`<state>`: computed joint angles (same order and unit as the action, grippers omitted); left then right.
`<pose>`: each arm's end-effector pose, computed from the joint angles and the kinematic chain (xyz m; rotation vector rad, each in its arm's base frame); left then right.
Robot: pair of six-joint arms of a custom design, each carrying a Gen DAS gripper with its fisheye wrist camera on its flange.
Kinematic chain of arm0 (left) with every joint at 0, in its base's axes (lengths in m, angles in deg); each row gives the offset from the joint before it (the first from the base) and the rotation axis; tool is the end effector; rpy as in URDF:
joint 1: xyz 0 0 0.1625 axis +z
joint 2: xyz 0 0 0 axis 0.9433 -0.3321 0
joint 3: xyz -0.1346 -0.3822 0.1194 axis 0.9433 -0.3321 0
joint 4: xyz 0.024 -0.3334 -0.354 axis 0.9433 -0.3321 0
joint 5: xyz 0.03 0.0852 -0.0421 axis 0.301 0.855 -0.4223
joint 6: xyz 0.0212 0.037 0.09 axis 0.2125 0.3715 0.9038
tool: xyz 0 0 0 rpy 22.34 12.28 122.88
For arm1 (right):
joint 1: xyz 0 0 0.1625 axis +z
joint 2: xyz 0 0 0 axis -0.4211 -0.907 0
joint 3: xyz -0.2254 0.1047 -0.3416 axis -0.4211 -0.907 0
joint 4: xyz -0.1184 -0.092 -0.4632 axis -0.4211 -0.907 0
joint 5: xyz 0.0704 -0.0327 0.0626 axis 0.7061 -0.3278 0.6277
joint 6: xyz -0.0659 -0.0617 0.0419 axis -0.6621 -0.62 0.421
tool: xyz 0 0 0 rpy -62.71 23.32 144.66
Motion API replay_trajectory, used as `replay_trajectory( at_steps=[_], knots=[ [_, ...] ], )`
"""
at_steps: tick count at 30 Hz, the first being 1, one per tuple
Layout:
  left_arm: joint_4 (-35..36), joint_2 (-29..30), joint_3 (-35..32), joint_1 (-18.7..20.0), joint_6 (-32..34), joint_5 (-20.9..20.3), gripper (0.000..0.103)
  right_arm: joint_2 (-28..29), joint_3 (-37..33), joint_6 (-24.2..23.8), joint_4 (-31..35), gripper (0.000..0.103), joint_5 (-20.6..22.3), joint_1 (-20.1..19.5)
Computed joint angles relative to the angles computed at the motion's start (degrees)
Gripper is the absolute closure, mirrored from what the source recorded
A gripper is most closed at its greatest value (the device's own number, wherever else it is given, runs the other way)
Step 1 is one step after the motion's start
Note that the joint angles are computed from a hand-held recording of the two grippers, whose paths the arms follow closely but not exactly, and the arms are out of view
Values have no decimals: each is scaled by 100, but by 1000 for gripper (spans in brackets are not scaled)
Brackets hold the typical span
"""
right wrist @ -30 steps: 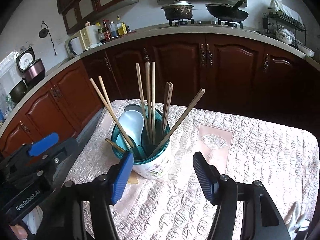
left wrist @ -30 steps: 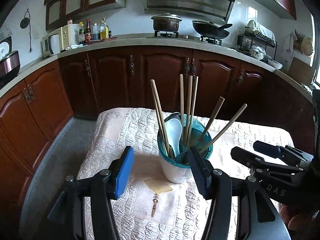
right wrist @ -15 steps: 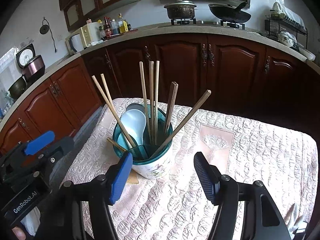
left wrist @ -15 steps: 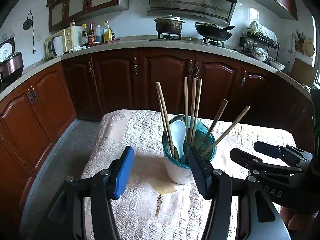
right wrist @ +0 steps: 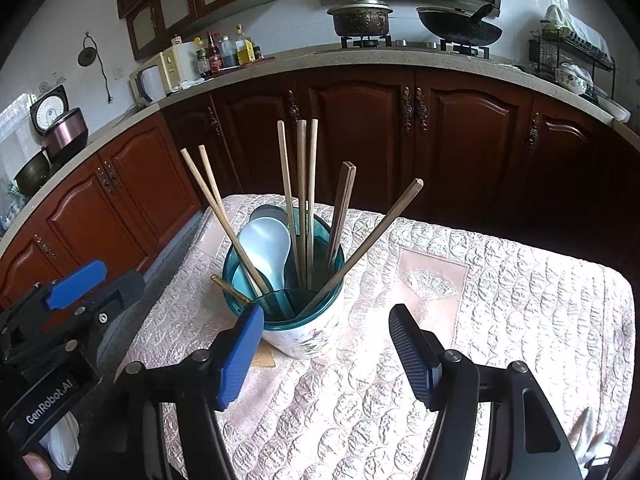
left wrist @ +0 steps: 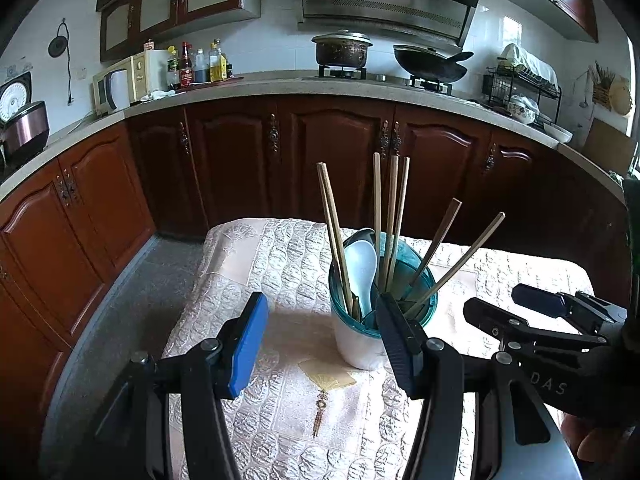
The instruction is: Organize utensils
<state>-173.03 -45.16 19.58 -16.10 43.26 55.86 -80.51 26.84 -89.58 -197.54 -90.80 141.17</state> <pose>-0.2487 -0.7273 0.3800 0.2483 2.1087 -1.1211 0.4775 -0.7907 0.1154 0.7279 -2.3977 0.7790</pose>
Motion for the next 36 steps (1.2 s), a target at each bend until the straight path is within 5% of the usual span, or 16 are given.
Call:
replay_trajectory(
  at_steps=[36],
  knots=[
    [99, 45, -90, 55, -25, 2, 46, 91, -129, 67, 195, 32, -28, -15]
  ],
)
